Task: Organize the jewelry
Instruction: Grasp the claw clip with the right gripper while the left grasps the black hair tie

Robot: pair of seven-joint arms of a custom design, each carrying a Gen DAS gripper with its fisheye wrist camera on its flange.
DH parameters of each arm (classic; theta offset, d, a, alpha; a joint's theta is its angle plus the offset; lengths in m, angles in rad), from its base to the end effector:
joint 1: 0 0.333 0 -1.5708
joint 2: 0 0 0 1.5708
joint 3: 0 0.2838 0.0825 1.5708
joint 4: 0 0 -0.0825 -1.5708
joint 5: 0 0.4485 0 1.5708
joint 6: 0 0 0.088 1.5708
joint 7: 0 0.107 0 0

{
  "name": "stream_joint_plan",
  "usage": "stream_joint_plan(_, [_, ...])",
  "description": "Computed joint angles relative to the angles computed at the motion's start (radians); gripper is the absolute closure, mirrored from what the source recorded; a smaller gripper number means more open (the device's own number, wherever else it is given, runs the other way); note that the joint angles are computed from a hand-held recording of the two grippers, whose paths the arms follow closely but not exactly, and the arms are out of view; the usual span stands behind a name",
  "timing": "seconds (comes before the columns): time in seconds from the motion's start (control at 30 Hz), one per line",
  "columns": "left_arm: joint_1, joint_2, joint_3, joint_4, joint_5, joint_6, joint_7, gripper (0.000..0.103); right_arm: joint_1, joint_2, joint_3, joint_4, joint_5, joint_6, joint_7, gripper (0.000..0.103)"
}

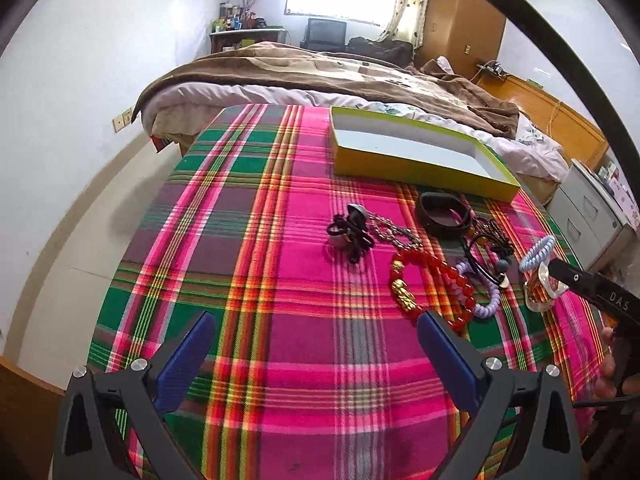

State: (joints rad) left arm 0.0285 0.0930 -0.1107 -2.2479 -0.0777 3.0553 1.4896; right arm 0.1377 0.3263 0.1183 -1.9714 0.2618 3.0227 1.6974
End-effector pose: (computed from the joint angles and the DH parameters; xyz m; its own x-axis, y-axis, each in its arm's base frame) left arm 0.6227 -0.0449 0.3318 0.0340 -0.9923 0.1187 -0.7571 -0.1031 -0.6451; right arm 0.6773 0.1535 0.3161 -0.0274 -0.9511 -0.3078 -0.7744 0.2149 -0.5951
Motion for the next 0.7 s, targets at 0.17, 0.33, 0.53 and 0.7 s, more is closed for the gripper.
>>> stream_joint_plan(0.17, [0.040,0.017,-0.049,0.025,-0.158,-0.021,0.132,0.001,0.019,-0.014,-0.021,-0.017,0.002,0.021,0.002,0.071])
stream_joint_plan(0.33, [0.025,0.033,-0.038,0.047,-0.159,-0.043,0.148,0.001,-0.007,-0.032,-0.004,-0.031,-0.004,0.017,-0.017,0.093])
stream_joint_plan(0.53, [0.034,0.053,-0.048,0.078,-0.188,-0.067,0.178,0.002,0.048,-0.060,-0.076,-0.070,-0.087,0.044,0.040,0.093])
stream_joint_plan(0.7, [0.022,0.090,-0.026,0.132,-0.146,-0.093,0.139,0.002,0.089,-0.082,-0.141,-0.098,-0.190,0.072,0.130,0.095])
